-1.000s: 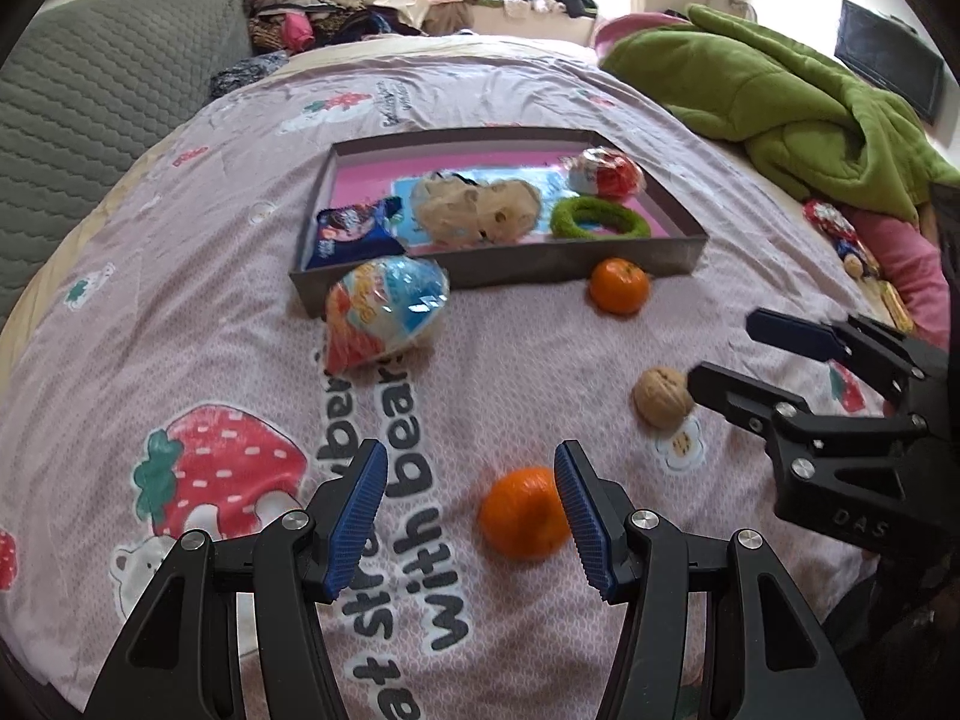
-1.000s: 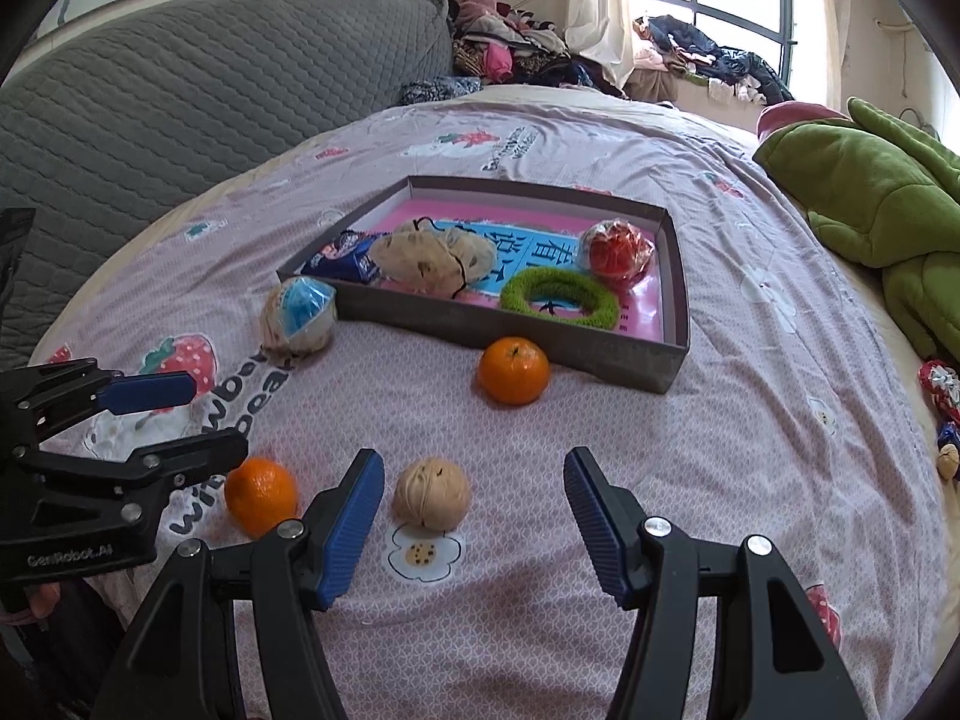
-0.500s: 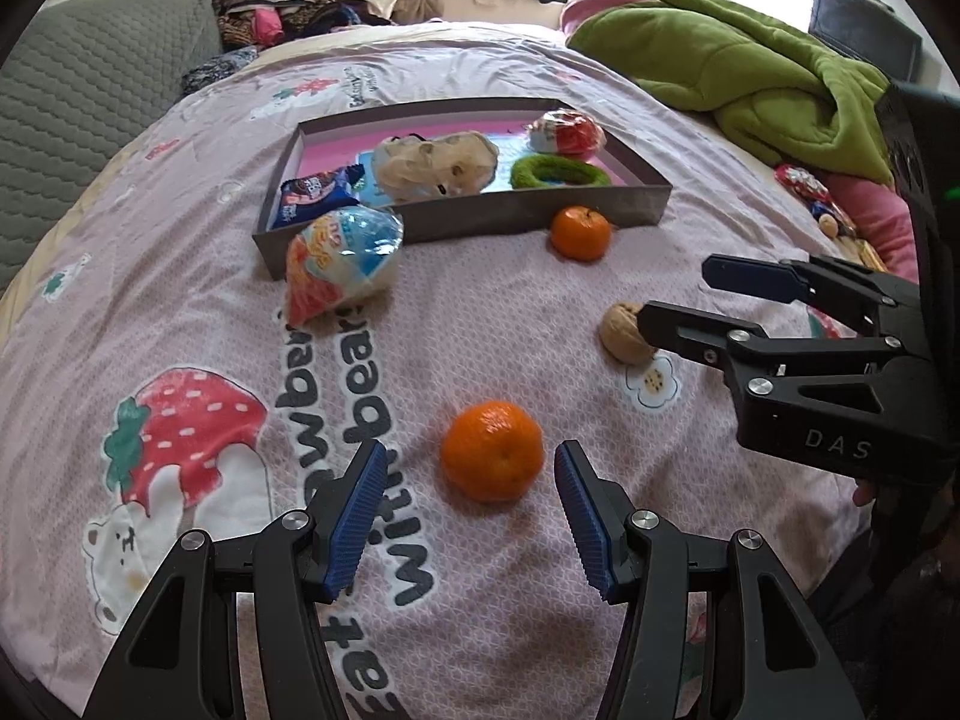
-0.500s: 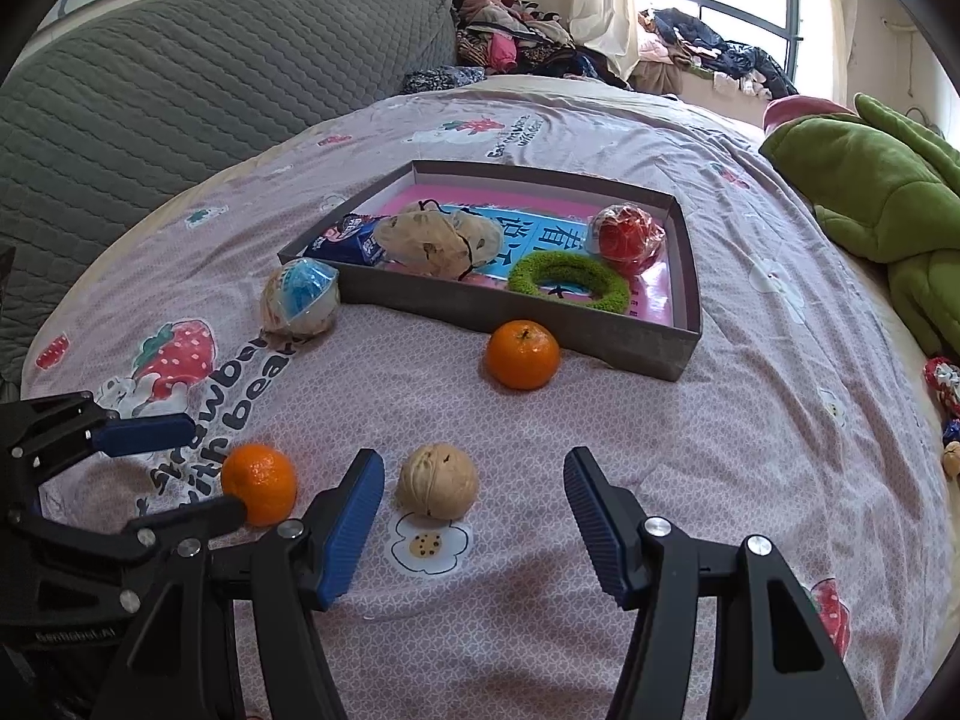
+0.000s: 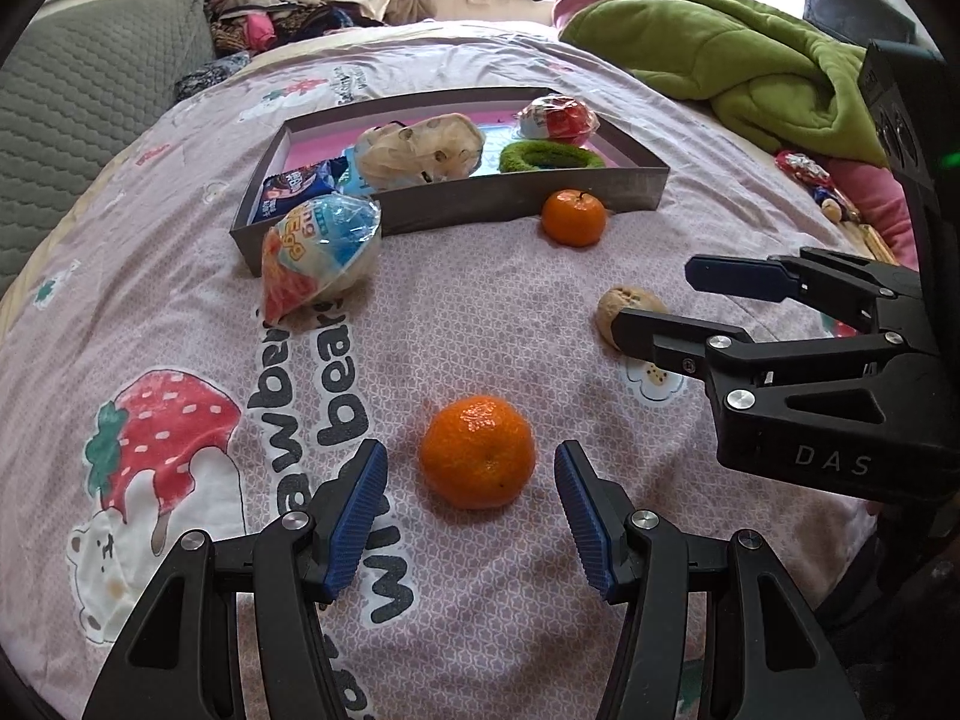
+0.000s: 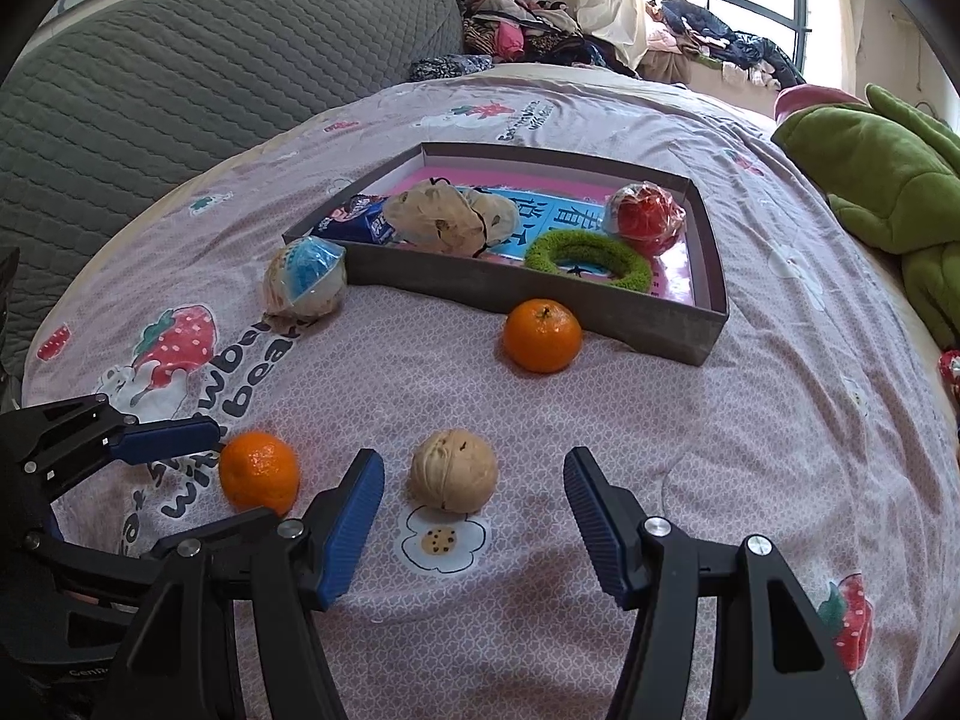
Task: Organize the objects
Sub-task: 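Move the left tool onto an orange while the right tool approaches the walnut, then close the left tool on the orange while the right tool closes on the walnut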
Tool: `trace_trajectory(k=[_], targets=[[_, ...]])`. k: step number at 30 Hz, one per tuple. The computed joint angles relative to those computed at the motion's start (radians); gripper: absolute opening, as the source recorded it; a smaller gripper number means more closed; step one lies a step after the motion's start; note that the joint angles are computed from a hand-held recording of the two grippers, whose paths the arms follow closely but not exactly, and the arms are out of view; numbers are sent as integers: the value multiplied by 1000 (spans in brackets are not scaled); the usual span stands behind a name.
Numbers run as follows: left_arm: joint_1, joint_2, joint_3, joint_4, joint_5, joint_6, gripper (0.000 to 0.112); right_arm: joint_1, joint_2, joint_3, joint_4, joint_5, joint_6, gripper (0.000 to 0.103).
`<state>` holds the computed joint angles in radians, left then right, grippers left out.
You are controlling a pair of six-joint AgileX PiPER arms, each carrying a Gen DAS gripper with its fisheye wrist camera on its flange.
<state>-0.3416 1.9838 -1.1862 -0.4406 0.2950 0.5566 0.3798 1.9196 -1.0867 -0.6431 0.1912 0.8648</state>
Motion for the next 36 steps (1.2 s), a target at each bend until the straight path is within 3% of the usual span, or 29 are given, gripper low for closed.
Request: trace_trajectory(k=[6,12,20,25,32,36], targets=[[-1,15,-3,2,-30,-15,60,3,16,-7,-63,-4,55,57],[-2,24,-7,2,-36,-21,60,4,37,-23,37,-5,-53,43],[-2,37,-19,-6,-28,-19,59,-5,41,-19,174,-32,-198,34],[-6,42,-24,-15,-26,-10,59,-7,41,-16,203,-38,-230,34],[-2,43,-28,-76,-14,54,43,-12,37,-12,275,-47,-299,34],[-6,43,-26,-71,-19,53,43,-13,37,-14,294,-46,-319,34]])
